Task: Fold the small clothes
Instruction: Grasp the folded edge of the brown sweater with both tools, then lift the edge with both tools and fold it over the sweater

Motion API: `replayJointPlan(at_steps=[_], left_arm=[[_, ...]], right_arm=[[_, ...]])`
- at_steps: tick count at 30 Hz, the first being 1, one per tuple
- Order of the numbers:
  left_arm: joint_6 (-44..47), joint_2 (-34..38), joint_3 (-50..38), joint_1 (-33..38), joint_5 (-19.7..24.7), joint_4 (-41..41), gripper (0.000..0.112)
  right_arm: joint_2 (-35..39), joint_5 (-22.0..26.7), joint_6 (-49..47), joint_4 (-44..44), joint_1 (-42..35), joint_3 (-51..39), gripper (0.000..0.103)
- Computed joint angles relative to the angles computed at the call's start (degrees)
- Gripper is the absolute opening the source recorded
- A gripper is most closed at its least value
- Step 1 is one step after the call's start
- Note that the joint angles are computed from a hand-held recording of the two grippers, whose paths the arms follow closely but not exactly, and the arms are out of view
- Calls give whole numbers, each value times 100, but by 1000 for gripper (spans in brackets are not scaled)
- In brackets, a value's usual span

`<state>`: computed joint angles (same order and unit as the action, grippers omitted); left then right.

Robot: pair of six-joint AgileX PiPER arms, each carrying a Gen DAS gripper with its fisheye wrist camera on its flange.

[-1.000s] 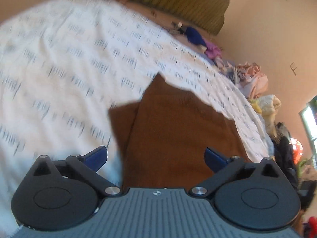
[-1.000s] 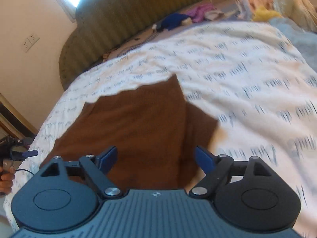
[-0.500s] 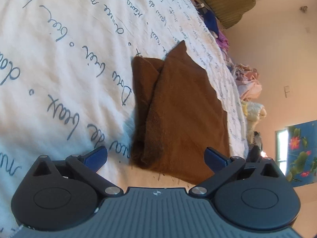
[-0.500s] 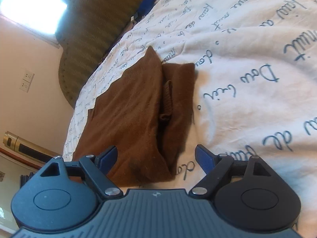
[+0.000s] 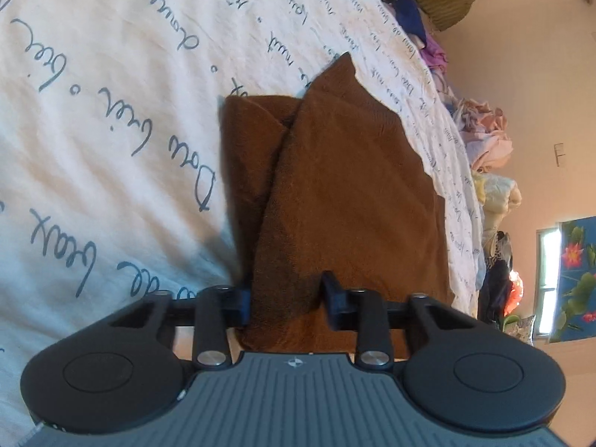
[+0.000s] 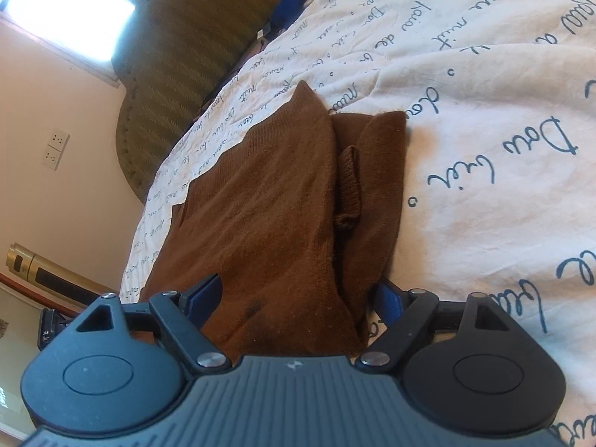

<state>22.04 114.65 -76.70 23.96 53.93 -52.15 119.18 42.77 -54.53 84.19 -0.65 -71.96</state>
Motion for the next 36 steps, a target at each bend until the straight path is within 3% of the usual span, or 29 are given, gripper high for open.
replayJointPlan(at_steps=[1, 3, 5, 7, 10, 13, 24, 36], left_arm=[[120, -32, 48, -7, -62, -30, 21], [283, -85, 138, -27, -190, -58, 19], [507, -170, 332, -30, -404, -207, 18], [944, -286, 650, -40, -654, -506, 18], [1383, -326, 1067, -41, -895, -917, 18], [1686, -349, 1235, 180, -724, -1314, 17], [1747, -1044, 1695, 584, -423, -1150, 14], [2760, -2383, 3408, 1777, 359, -996, 14]], right_arm=[[-4, -63, 60, -39, 29, -10, 57], [11, -193, 465, -412, 76, -98, 32], [83, -119, 445, -297, 22, -83, 31], [105, -48, 261, -73, -25, 10, 21], [64, -119, -71, 192, 5, 184, 18], [-77, -229, -132, 301, 42, 329, 16], [-1049, -289, -231, 231, 76, 943, 15], [-2592, 134, -1566, 819, -179, 3124, 15]])
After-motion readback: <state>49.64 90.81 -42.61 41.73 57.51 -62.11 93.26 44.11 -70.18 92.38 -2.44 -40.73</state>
